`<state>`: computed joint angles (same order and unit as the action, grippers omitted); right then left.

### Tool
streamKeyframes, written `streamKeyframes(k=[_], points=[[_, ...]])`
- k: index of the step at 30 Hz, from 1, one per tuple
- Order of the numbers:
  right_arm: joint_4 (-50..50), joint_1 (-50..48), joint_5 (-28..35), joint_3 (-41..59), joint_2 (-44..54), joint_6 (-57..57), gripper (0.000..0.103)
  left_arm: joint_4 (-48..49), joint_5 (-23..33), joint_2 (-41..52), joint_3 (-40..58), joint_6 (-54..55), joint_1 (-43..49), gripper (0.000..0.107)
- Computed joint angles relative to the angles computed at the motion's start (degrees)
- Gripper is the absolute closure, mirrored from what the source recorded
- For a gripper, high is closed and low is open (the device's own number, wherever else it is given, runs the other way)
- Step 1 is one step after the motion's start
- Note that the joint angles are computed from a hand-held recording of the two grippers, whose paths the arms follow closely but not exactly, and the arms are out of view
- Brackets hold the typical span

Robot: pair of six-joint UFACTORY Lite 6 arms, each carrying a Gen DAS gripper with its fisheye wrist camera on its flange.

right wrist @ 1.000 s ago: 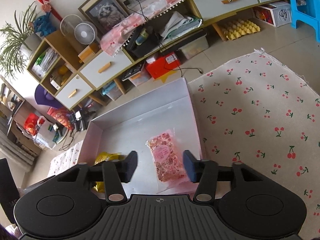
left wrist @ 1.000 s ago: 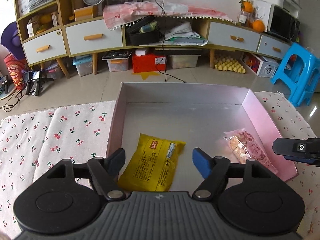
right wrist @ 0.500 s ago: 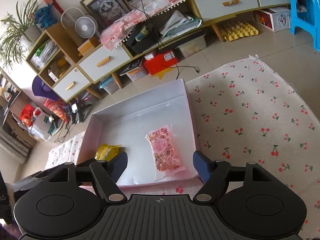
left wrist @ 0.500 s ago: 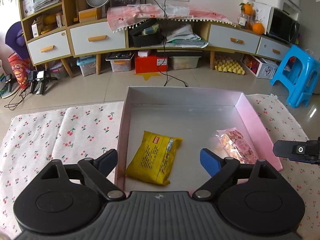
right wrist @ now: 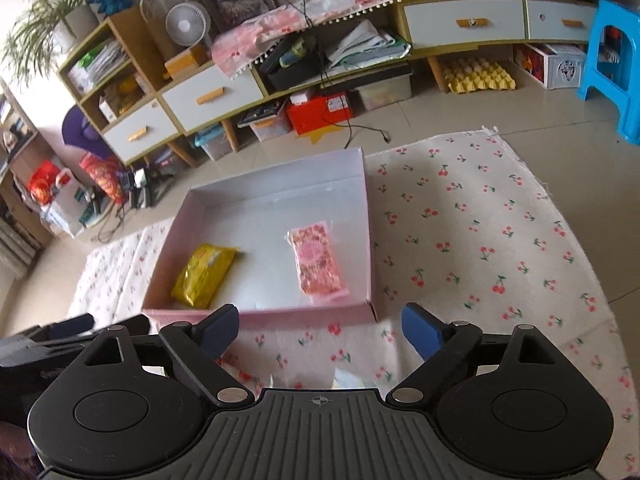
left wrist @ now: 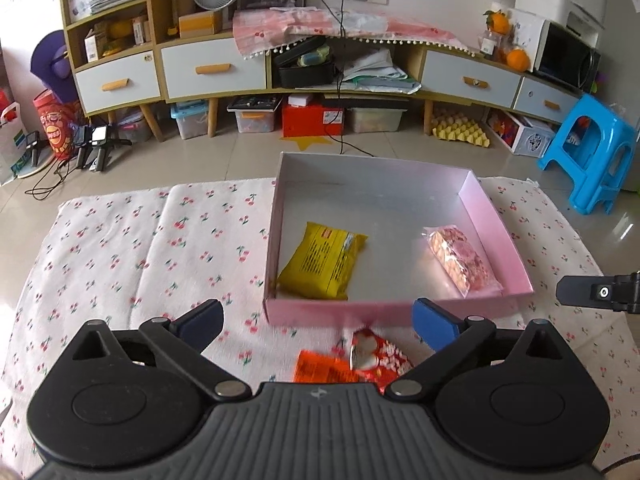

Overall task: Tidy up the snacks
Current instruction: 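Grasp the green cartoon-girl pack with the left tool while the right tool grasps the silver bar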

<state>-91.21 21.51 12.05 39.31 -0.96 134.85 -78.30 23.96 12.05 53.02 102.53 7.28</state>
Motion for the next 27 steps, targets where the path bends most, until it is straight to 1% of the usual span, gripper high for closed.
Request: streamKeyframes(k=[4, 6, 9, 10, 16, 24, 27], points=[[15.2, 1.4, 1.1, -1.0, -1.9, -14.8, 0.012, 3.8, 0.9, -2.5, -2.2, -2.3, 2.0, 0.005], [22.7, 1.7, 1.4, -1.6, -2.8, -21.6, 0.012, 5.6, -0.3, -3.8, -3.5, -3.4, 2.5, 0.005], [28.9, 2.6, 2.4, -2.8, -4.4, -27.1, 0.011, 8.6, -1.0, -4.9, -5.0, -5.4, 3.8, 0.005], [30.9, 2.9, 2.9, -3.1, -4.8, -28.9, 0.009, 9.5, -0.6, -4.9, -5.3, -5.9, 4.5, 0.005], [40.3, 4.2, 3.2, -4.8, -6.3, -36.3, 0.008, 9.8, 3.6, -4.4, -7.2, -0.7, 8.9, 0.005], [53.6, 6.1, 0.0, -4.4, -3.7, -46.7, 0.008, 13.6, 7.4, -5.7, -11.1, 6.2, 13.0, 0.005], [56.7, 6.9, -1.3, -3.3, -1.7, -48.1, 0.008, 15.8, 8.5, -5.6, -11.5, 6.8, 14.0, 0.005]])
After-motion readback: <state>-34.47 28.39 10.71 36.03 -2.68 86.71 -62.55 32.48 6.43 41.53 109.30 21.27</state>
